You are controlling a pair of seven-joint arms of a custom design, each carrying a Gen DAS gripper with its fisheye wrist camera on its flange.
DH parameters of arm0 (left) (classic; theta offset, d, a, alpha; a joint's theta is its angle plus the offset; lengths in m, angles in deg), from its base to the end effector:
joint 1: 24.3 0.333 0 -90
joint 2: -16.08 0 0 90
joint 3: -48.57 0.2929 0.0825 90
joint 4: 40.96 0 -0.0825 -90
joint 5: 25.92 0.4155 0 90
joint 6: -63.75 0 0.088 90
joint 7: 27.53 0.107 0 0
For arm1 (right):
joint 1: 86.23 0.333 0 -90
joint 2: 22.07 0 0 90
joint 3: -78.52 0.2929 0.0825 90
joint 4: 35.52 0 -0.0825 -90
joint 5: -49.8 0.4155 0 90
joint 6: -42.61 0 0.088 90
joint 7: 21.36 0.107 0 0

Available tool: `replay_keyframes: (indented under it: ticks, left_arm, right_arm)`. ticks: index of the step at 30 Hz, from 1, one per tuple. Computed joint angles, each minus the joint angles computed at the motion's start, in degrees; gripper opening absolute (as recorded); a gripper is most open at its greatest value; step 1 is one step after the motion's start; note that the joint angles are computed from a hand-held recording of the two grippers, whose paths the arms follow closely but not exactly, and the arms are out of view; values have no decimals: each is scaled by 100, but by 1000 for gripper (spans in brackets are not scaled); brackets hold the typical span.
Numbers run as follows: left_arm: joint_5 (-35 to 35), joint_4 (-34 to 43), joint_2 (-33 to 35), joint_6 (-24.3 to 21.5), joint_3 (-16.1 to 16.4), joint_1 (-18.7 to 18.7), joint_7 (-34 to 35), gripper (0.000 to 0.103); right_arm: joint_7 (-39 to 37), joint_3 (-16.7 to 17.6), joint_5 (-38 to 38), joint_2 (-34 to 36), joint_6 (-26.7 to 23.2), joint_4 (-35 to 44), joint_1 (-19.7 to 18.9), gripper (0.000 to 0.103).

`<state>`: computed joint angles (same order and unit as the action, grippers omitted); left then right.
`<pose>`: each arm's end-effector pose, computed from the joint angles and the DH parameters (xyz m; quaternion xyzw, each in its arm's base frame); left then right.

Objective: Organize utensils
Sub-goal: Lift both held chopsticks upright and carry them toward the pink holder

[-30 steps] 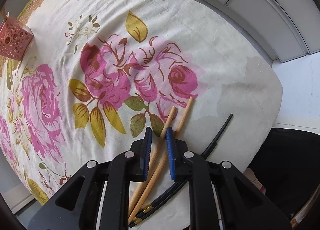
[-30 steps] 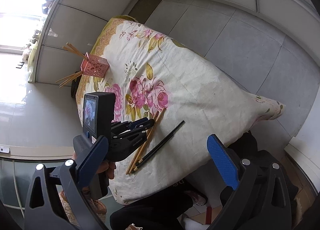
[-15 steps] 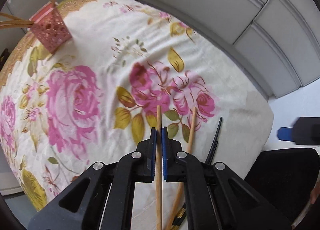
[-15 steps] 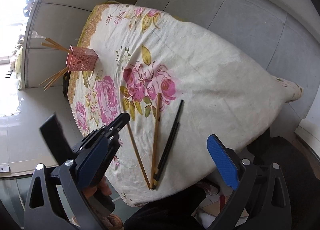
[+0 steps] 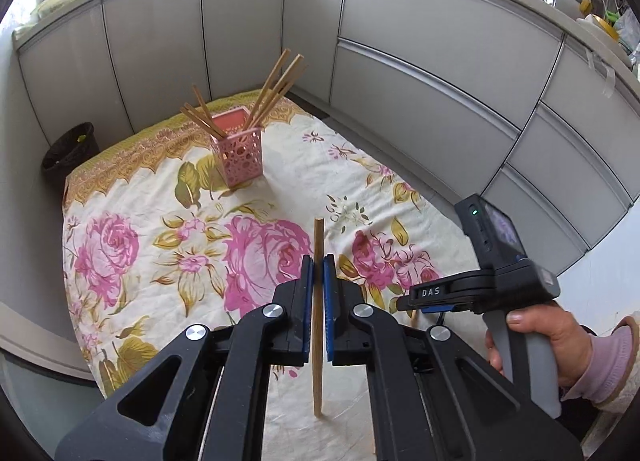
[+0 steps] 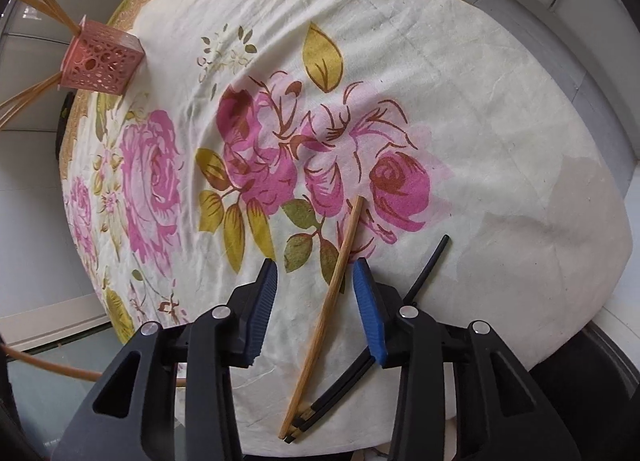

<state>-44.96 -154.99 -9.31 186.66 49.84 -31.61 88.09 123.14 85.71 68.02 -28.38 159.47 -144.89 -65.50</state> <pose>0.4913 -0.0634 0.6888 -0.4986 0.8002 -0.3012 0.1425 0.5076 0.2914 0.5387 -0.4701 0.8630 0.1339 0.1278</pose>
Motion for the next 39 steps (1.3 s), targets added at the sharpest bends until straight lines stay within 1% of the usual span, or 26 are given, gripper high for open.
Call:
replay_keyframes:
  ticks: [2,3,4,5,7,9,12,18,26,28,33,36,39]
  left_arm:
    - [-37,-6,-57,37,49,0,93,4]
    - [-59,-18,-91,44,72,-1,131,4]
    - [-73,-33,-125,54,89,2,158,4]
    - [-80,-54,-147,84,101,11,164,4]
    - [-90,-67,-161,137,122,40,117,4]
    - [-150,-87,-167,177,161,64,40,4]
    - [-178,-167,-203,276,172,120,-123,4]
    - [-64,-237,-282,517,137,194,-529,4]
    - [22,-109,-339,724,104,101,-933,4]
    - [46,-27,-315,767,84,68,-1030,4]
    - [50,345,-110,874,56,-16,-1241,4]
    - [42,727,149,975,25,-20,-1378,4]
    - [97,1306,589,1084,-57,33,-1551,4]
  right_arm:
    - [231,53,-318,184,-144,232,10,31]
    - [385,70,-461,270,-204,351,22,27]
    - [564,80,-614,349,-280,460,37,20]
    - [675,83,-760,468,-439,607,54,7]
    - [730,83,-975,555,-457,741,104,6]
    - [566,69,-994,491,-165,619,140,6]
    - [519,55,-914,296,320,318,152,6]
    - [429,104,-1138,-113,1038,8,112,6]
    - [10,308,-2073,-719,1719,-83,-36,6]
    - [-74,388,-2294,-745,1845,28,-88,6]
    - [-469,415,-2516,-889,1935,324,-187,6]
    - [-756,400,-2578,-766,1949,725,-250,6]
    - [-998,358,-2603,-505,1931,1274,-285,6]
